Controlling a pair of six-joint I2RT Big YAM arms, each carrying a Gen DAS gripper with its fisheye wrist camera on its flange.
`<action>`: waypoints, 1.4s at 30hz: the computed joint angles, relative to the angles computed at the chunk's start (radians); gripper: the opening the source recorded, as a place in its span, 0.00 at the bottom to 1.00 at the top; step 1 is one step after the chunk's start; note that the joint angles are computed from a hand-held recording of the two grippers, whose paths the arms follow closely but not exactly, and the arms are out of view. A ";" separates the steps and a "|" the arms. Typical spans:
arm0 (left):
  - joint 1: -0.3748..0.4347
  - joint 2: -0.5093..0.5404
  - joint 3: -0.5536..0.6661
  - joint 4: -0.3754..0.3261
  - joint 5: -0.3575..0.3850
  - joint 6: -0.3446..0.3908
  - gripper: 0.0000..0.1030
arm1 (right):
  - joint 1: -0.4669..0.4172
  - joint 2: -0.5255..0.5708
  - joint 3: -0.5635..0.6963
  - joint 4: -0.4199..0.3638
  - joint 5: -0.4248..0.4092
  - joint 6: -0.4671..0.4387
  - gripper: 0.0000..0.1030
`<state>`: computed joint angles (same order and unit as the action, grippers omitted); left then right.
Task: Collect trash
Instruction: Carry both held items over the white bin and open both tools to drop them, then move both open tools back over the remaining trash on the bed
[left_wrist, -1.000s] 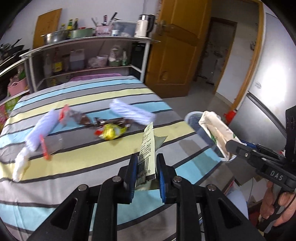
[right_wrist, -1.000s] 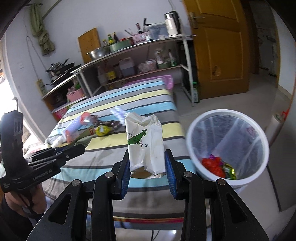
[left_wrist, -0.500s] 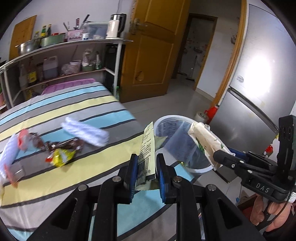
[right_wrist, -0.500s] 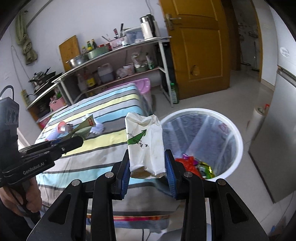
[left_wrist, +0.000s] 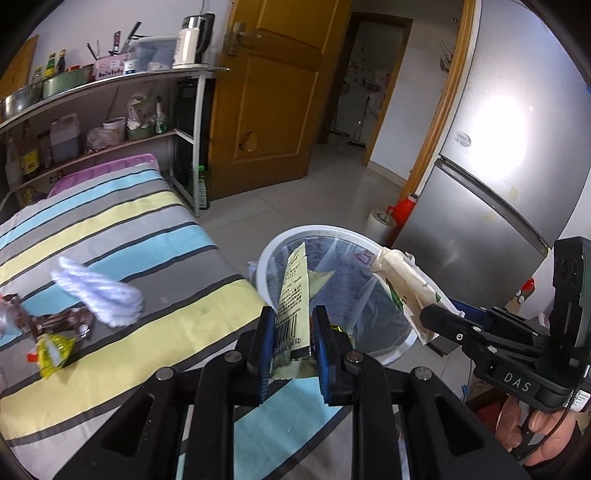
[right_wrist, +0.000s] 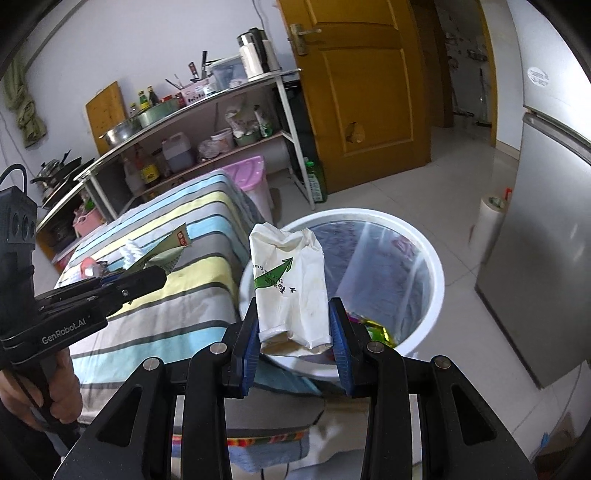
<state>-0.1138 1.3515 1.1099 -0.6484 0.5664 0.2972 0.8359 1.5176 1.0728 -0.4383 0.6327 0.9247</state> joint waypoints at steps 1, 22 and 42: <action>-0.009 0.007 0.004 0.000 -0.003 -0.001 0.21 | -0.006 -0.002 -0.006 0.001 -0.004 0.004 0.35; -0.111 0.124 0.075 0.016 -0.051 -0.055 0.21 | -0.106 0.017 -0.057 0.041 -0.111 0.032 0.43; 0.004 0.021 -0.013 0.020 -0.003 -0.043 0.22 | -0.002 -0.010 -0.023 0.022 -0.035 0.007 0.45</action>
